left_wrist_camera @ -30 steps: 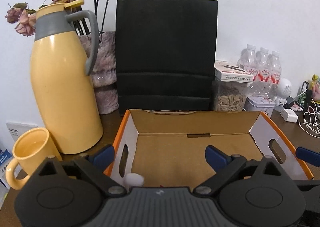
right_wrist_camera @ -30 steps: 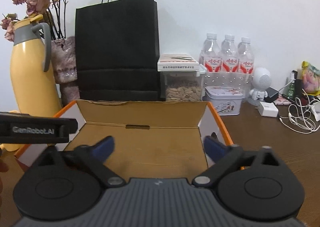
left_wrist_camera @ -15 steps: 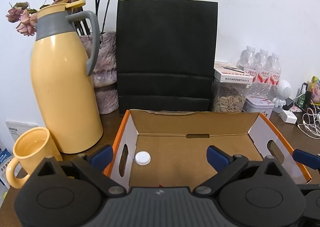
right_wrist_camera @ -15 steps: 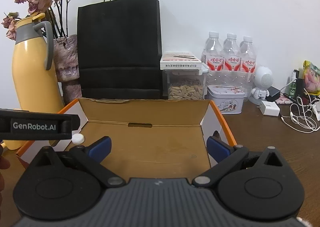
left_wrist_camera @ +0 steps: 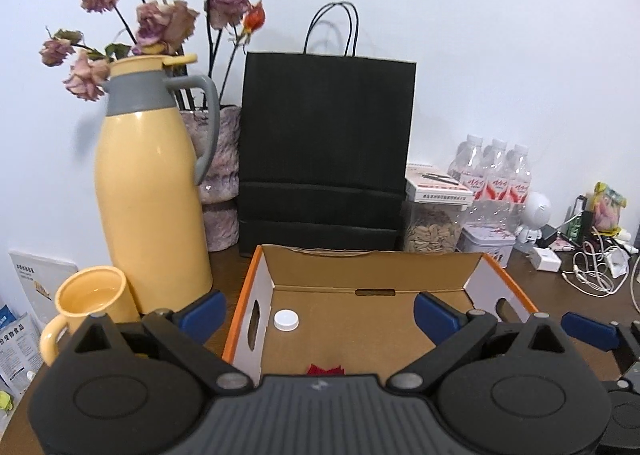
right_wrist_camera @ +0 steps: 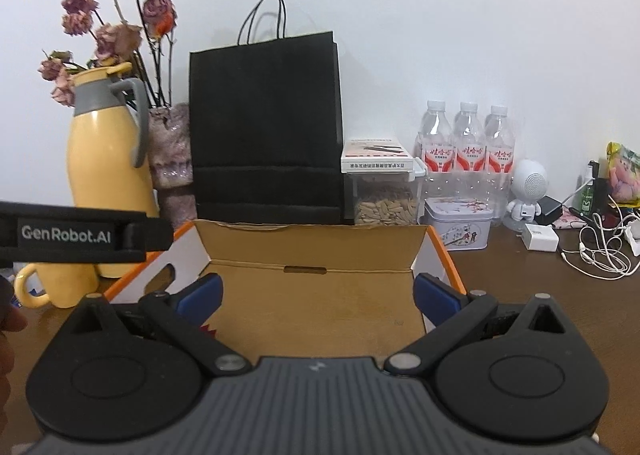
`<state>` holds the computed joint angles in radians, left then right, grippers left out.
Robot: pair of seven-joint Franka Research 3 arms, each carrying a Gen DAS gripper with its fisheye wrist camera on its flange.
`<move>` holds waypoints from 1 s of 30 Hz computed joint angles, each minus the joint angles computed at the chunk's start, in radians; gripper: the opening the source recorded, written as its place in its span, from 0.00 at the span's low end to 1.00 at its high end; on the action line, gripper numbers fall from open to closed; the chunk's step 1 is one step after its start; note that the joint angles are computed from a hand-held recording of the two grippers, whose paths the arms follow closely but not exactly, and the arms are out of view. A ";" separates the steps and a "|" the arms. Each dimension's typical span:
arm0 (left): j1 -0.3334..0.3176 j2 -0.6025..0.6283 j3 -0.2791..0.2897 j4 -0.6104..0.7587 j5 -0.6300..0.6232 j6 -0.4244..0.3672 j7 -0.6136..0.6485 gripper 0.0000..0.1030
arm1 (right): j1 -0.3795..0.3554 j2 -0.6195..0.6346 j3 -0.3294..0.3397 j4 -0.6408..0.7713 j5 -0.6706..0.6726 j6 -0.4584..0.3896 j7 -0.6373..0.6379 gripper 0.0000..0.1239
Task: Organize objects
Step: 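Move both tools back toward the cluttered objects on the table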
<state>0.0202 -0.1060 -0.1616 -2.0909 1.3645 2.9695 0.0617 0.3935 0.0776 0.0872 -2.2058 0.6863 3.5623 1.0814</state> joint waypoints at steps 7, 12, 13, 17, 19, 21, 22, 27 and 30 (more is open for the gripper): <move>0.020 -0.120 -0.015 -0.125 -0.052 0.021 0.026 0.98 | -0.015 -0.097 0.022 -0.131 -0.072 0.012 0.088 0.83; 0.048 -0.213 -0.040 -0.226 -0.113 0.030 0.059 0.98 | -0.026 -0.170 0.048 -0.217 -0.054 0.008 0.075 0.83; 0.054 -0.232 -0.046 -0.246 -0.127 0.031 0.068 0.98 | -0.028 -0.186 0.055 -0.234 -0.047 0.007 0.072 0.83; 0.073 -0.312 -0.068 -0.327 -0.196 0.029 0.120 0.98 | -0.044 -0.251 0.087 -0.302 -0.012 0.006 0.053 0.83; 0.074 -0.353 -0.072 -0.371 -0.241 0.026 0.156 0.98 | -0.044 -0.285 0.091 -0.339 -0.020 0.005 0.063 0.83; 0.074 -0.390 -0.077 -0.410 -0.285 0.023 0.190 0.98 | -0.048 -0.319 0.098 -0.375 -0.029 0.002 0.075 0.83; 0.072 -0.412 -0.079 -0.431 -0.309 0.019 0.208 0.98 | -0.051 -0.336 0.102 -0.393 -0.032 -0.001 0.081 0.83; 0.067 -0.508 -0.092 -0.520 -0.408 0.008 0.287 0.98 | -0.067 -0.421 0.126 -0.484 -0.059 -0.014 0.109 0.83; 0.054 -0.564 -0.092 -0.566 -0.468 -0.007 0.331 0.98 | -0.066 -0.472 0.126 -0.537 -0.091 -0.025 0.137 0.83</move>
